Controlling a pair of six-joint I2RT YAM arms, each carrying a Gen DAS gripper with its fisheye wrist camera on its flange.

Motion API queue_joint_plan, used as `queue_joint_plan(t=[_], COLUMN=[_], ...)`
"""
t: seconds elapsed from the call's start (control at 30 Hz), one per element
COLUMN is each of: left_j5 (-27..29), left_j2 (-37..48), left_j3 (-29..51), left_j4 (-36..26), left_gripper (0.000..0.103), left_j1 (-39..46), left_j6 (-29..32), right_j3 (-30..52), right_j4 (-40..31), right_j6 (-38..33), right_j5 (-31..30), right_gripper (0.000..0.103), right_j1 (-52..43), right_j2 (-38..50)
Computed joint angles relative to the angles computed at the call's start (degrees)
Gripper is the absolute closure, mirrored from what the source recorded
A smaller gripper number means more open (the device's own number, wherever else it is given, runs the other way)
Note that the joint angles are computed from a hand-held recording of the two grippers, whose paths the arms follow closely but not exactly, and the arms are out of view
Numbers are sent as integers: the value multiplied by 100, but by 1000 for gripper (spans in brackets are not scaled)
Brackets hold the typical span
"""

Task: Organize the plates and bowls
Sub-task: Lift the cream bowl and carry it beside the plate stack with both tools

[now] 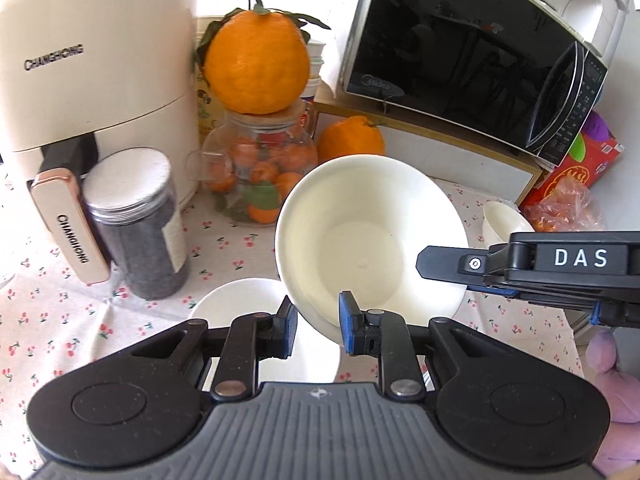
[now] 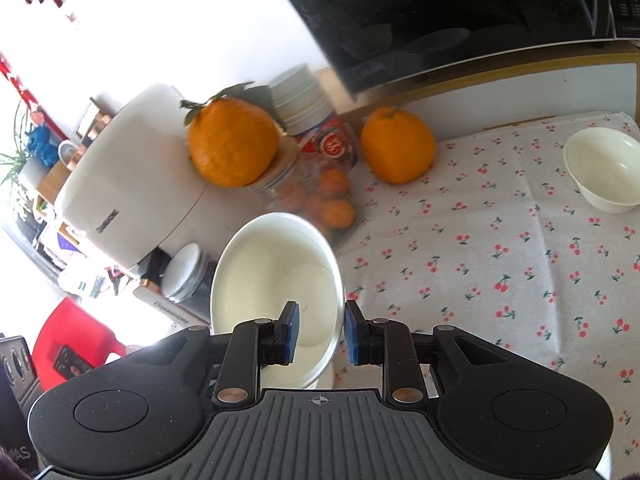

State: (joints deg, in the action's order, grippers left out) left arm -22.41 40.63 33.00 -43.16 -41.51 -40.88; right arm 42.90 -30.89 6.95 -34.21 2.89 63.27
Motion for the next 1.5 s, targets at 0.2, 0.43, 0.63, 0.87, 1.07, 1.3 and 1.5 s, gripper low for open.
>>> queue_joint_plan(t=[0.2, 0.43, 0.63, 0.87, 1.07, 1.3, 1.5], left_j5=[188, 381, 683, 721, 781, 765, 763], left_j2=[-621, -1138, -1472, -1383, -1288, -1012, -842], left_j3=[-94, -193, -245, -370, -411, -482, -516], left_j4=[-531, -1009, -1315, -1471, -1449, -1266, -1161], left_gripper=[83, 82, 82, 80, 79, 78, 78], left_j1=[285, 681, 1231, 1390, 1491, 1387, 1310], left_j6=[237, 503, 890, 890, 972, 909, 865], right_j3=[-171, -323, -397, -489, -537, -568, -565], right_j4=[-55, 39, 238, 474, 580, 605, 549], right_j6=[224, 557, 839, 1070, 1109, 1102, 1049], right_j5=[282, 661, 925, 1307, 1394, 1387, 1317], right_gripper=[79, 78, 78, 78, 77, 77, 77], right_j1=[553, 1239, 1748, 2234, 2321, 2232, 2101], right_j2=[-336, -415, -310, -79, 41, 212, 252])
